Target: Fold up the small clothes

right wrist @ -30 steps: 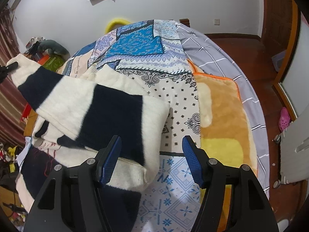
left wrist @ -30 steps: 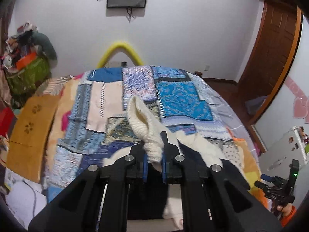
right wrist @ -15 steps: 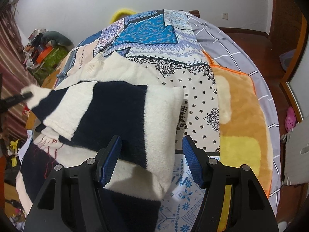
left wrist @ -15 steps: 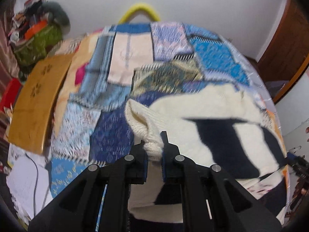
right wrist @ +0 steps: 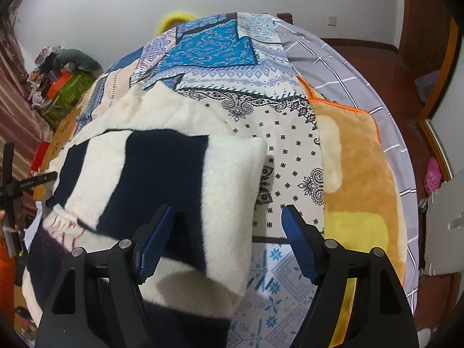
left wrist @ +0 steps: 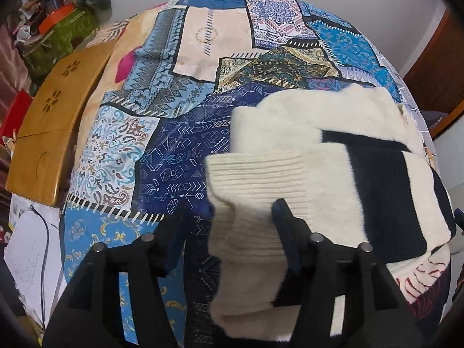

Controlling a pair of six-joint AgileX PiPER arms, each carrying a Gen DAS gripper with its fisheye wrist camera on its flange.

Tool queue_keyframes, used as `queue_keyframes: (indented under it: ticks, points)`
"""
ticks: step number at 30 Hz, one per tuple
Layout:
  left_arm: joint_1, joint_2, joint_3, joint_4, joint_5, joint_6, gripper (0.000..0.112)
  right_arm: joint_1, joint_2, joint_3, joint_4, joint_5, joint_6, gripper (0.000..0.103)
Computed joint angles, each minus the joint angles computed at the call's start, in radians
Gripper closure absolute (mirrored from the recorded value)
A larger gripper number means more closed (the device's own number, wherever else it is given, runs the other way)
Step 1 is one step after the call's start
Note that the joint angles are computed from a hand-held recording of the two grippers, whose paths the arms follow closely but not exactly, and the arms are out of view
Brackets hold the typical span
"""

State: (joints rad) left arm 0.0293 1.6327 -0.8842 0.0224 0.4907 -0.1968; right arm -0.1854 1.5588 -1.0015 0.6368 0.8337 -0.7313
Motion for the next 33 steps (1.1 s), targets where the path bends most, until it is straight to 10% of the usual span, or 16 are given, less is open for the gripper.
queue_keyframes:
  ticks: [13, 23, 33]
  points:
    - [0.053, 0.129, -0.106, -0.335, 0.025, 0.307, 0.052, 0.012, 0.213, -0.123, 0.076, 0.031, 0.034, 0.031]
    - [0.072, 0.111, -0.091, -0.422, -0.025, 0.389, 0.086, 0.044, 0.264, -0.177, 0.086, 0.050, 0.015, 0.083]
    - [0.126, 0.102, -0.078, -0.296, -0.071, 0.273, 0.090, 0.156, 0.321, -0.315, 0.031, 0.016, 0.086, 0.087]
